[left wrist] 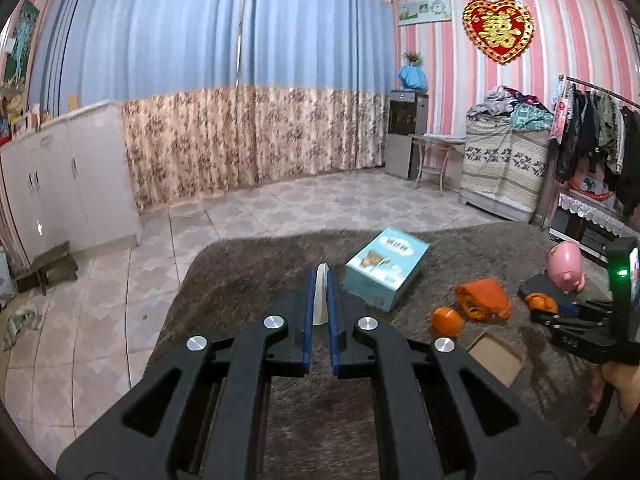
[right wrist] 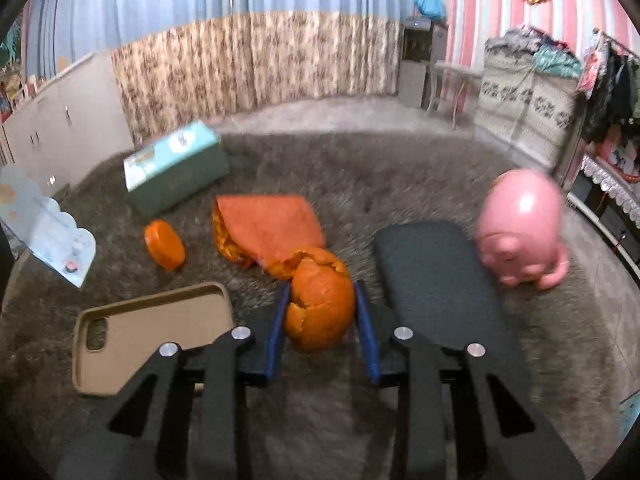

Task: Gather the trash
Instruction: 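Grasp the orange peel with the right tool while the left tool holds the card, then carry the white card and orange peel over the blue basket with both tools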

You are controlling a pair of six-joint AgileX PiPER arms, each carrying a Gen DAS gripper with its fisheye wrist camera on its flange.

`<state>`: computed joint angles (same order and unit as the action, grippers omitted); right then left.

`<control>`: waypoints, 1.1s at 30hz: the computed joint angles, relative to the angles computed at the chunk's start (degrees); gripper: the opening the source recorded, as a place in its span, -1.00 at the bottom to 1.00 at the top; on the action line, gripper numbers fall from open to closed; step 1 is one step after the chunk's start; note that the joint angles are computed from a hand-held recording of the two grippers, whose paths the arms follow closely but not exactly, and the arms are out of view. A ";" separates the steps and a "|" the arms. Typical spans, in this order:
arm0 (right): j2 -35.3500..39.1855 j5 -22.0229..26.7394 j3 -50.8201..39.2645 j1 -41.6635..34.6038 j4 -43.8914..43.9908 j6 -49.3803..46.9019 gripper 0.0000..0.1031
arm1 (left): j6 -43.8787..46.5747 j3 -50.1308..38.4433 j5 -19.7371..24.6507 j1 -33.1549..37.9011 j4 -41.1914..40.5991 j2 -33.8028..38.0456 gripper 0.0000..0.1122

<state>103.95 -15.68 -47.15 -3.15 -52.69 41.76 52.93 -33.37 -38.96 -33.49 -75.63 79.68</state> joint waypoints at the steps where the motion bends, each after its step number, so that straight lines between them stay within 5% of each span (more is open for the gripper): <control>1: -1.85 -1.11 1.52 -1.50 -1.63 1.24 -0.38 | 1.23 -0.48 -1.07 -1.28 -1.14 -0.30 -0.91; 7: -13.64 -8.54 9.10 -18.34 -19.10 14.74 -0.38 | 6.86 -5.90 -5.34 -10.00 -6.79 -1.50 -0.91; 14: -17.41 -14.13 8.37 -42.15 -31.79 20.76 -0.38 | 9.84 -15.75 -9.11 -21.79 -9.75 4.03 -0.91; 22: -10.21 -20.33 1.54 -66.47 -35.27 20.94 -0.38 | 11.98 -29.82 -7.17 -30.23 -12.53 16.18 -0.91; 33: 3.03 -19.29 -11.56 -75.75 -37.98 27.31 -0.38 | 23.48 -57.86 1.79 -36.24 -21.56 38.65 -0.91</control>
